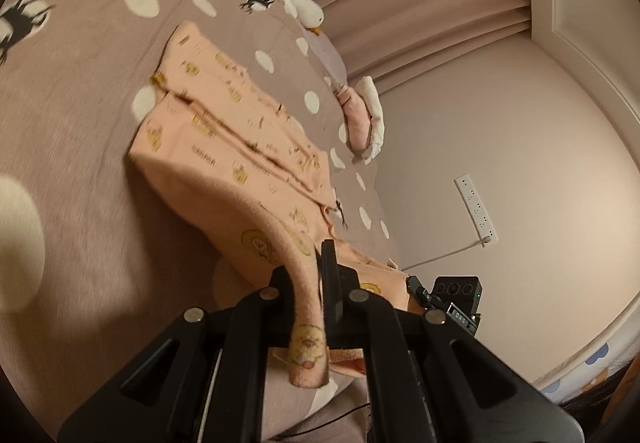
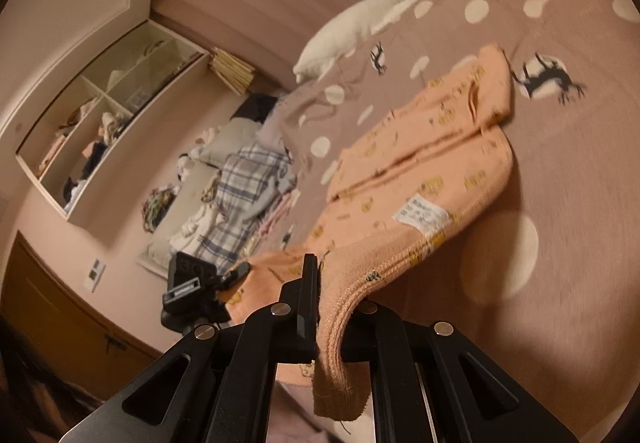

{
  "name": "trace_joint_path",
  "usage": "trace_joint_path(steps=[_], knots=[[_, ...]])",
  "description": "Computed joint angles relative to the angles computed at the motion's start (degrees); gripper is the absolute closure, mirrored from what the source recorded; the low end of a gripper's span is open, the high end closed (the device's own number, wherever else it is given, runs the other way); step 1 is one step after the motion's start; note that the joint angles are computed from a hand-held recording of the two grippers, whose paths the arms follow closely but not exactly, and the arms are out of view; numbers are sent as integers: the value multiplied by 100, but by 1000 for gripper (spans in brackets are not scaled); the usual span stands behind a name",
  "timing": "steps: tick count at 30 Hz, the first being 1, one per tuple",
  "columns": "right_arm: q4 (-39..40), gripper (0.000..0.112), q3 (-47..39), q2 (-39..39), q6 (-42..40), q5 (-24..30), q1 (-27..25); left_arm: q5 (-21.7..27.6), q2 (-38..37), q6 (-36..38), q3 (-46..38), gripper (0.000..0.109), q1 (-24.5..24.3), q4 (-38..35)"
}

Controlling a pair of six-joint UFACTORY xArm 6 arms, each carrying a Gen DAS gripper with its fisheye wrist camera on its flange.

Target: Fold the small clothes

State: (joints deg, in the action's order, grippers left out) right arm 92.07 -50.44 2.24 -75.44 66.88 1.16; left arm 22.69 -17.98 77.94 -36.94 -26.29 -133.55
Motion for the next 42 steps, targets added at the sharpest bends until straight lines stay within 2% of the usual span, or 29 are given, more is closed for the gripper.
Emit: trace_joint_path(steps=[11, 20, 30, 37, 40, 42], knots=[[233, 105, -903, 496, 137, -376, 151, 244, 735, -128, -860, 106, 472, 382], [190, 105, -2326, 1528, 817, -872, 298, 496, 1739, -468, -1900, 106, 992, 671], [-489, 105, -4225, 2882, 1990, -1391, 568, 282, 3137, -1683, -3383, 106, 1344, 1777], [-1026, 105, -5693, 3936, 3119, -1614, 631, 139, 3977, -2562, -4378, 106, 1512, 2504], [-1209, 105, -6250, 4339, 3562, -1626, 615, 91, 4391, -3197, -4875, 106, 1569, 3101], [-1660, 105, -6788, 4726, 4205, -1565, 607, 167, 4671, -3766, -5162, 106, 1620, 3577]])
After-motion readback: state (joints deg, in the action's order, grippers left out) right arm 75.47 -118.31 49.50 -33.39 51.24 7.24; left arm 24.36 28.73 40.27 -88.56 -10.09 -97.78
